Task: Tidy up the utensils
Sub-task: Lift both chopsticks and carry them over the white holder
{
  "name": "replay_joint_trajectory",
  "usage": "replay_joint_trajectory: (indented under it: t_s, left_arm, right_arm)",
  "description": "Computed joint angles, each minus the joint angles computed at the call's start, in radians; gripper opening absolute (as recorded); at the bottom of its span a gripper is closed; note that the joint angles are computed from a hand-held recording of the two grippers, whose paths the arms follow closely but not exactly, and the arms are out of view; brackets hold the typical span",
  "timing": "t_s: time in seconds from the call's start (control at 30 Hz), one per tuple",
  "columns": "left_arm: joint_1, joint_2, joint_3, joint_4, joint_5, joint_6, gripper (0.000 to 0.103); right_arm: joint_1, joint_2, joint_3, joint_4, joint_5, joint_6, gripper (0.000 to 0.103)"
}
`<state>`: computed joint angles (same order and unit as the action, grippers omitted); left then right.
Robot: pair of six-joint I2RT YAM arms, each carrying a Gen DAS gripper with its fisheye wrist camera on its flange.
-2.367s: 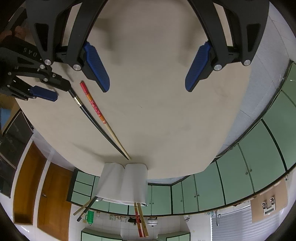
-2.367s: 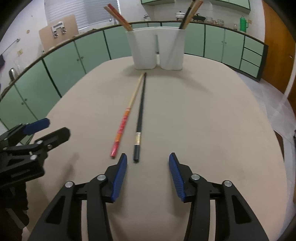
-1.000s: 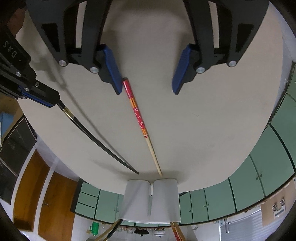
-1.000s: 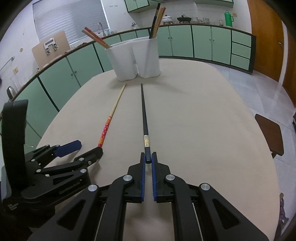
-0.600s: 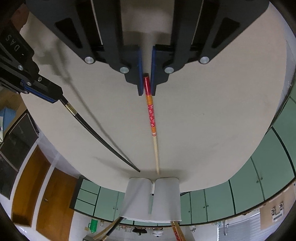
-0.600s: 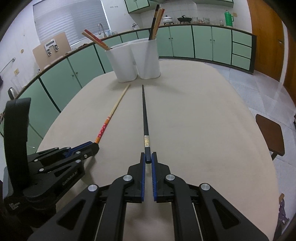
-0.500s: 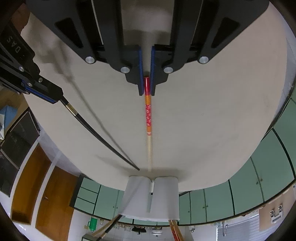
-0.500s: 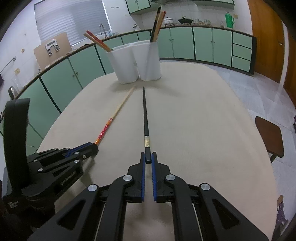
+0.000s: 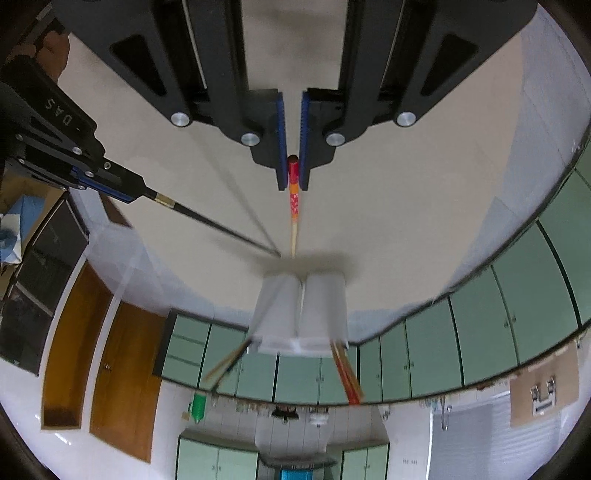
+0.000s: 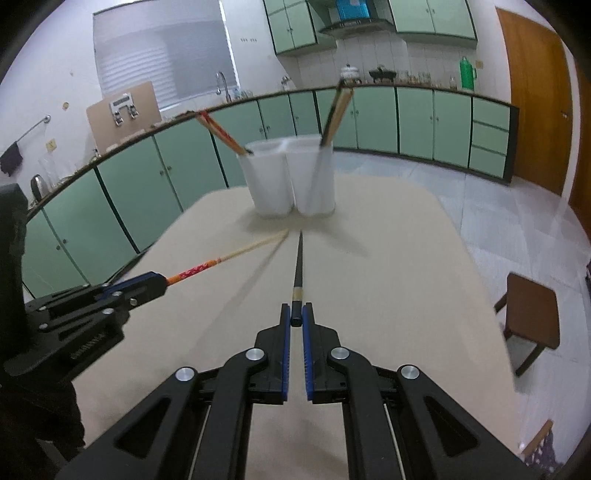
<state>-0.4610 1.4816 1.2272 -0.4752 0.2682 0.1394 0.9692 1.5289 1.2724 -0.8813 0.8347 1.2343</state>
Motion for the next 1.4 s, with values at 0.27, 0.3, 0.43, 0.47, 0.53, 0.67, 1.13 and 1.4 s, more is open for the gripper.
replay_joint_trajectory:
  t_s: [0.27, 0.3, 0.43, 0.47, 0.53, 0.67, 1.13, 1.4]
  left_arm:
    - [0.020, 0.001, 0.140, -0.022, 0.054, -0.004, 0.005]
    - [0.022, 0.003, 0.157, -0.027, 0.058, -0.003, 0.005]
    - [0.025, 0.020, 0.223, -0.038, 0.080, 0.003, 0.005]
    - [0.027, 0.027, 0.248, -0.048, 0.089, 0.003, 0.005]
    - [0.028, 0.035, 0.280, -0.059, 0.096, 0.005, 0.005]
    - [0.031, 0.041, 0.336, -0.071, 0.116, 0.014, 0.005]
    - [0.008, 0.131, 0.585, -0.096, 0.142, 0.035, 0.005]
    - [-0.009, 0.278, 0.829, -0.127, 0.120, 0.012, 0.005]
  right_arm:
    - [-0.035, -0.038, 0.112, -0.006, 0.046, -0.180, 0.006]
    - [-0.045, -0.042, 0.130, 0.000, 0.045, -0.210, 0.006]
    - [-0.087, -0.053, 0.190, 0.033, 0.018, -0.315, 0.006]
    - [-0.095, -0.050, 0.207, 0.034, 0.014, -0.334, 0.006]
    - [-0.108, -0.044, 0.250, 0.030, 0.011, -0.381, 0.006]
    - [-0.136, -0.025, 0.340, 0.007, -0.007, -0.463, 0.006]
    - [-0.198, 0.096, 0.712, -0.076, -0.006, -0.728, 0.006]
    - [-0.297, 0.185, 0.892, -0.050, -0.051, -0.831, 0.006]
